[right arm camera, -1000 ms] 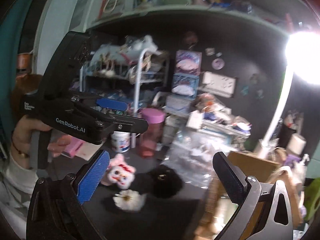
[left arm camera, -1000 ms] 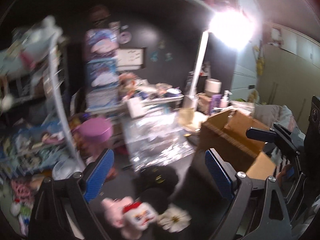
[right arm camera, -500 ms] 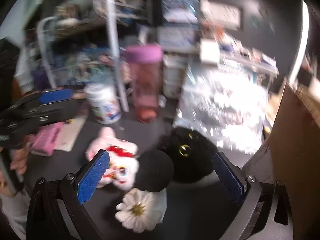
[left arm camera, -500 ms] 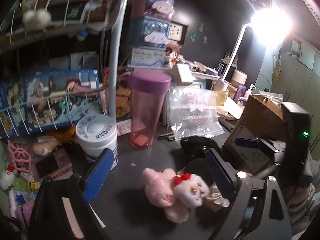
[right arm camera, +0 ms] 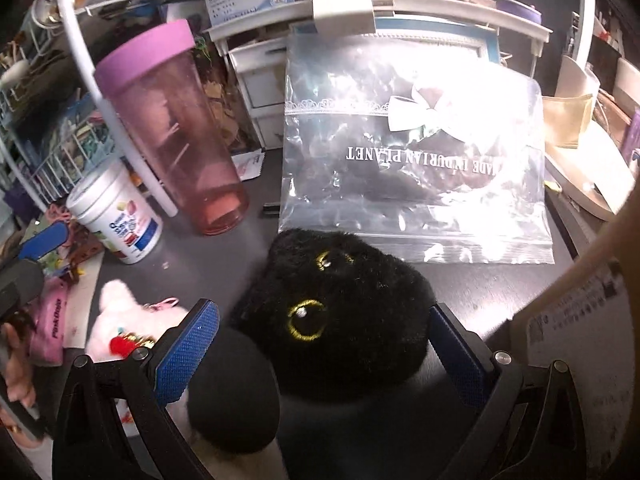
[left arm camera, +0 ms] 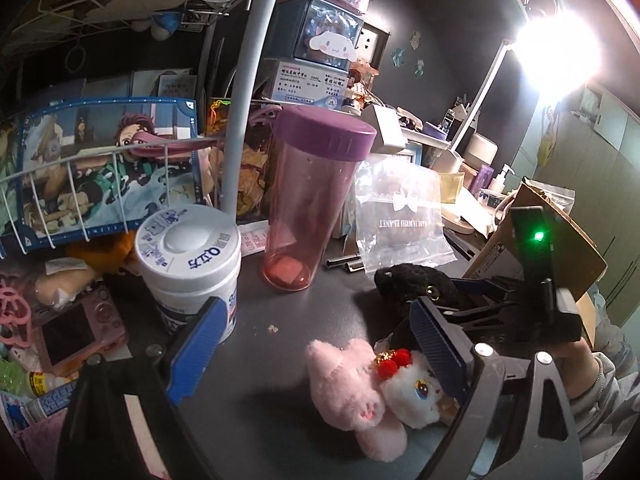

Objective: Organize soft objects
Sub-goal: 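Grasp the black fluffy plush with the right tool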

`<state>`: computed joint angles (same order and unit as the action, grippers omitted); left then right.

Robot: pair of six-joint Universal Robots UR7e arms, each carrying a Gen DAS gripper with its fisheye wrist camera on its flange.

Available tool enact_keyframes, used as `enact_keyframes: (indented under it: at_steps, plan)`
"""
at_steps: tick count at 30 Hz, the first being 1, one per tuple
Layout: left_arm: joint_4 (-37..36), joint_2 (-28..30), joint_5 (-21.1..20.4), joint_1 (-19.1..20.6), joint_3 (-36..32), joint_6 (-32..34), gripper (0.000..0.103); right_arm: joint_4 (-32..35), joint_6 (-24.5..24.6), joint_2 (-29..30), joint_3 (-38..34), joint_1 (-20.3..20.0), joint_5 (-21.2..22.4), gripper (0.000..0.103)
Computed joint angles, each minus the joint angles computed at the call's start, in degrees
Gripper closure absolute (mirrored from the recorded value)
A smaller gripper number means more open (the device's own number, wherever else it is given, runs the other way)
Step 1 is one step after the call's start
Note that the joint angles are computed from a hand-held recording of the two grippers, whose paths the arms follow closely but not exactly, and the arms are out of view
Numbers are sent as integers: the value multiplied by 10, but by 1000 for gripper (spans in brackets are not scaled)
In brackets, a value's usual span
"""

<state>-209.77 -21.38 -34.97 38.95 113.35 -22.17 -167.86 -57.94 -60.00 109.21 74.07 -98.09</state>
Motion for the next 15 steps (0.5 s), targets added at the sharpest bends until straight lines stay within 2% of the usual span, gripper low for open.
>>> enact_keyframes:
  at_steps: [9,15]
  plan:
    - [-1,1,-18,14,-8,10,12,17,7,28,-30,0,-9,0]
    - [2,1,-23,16,-8,8,12,4,-15,20,-23,-7,20,16]
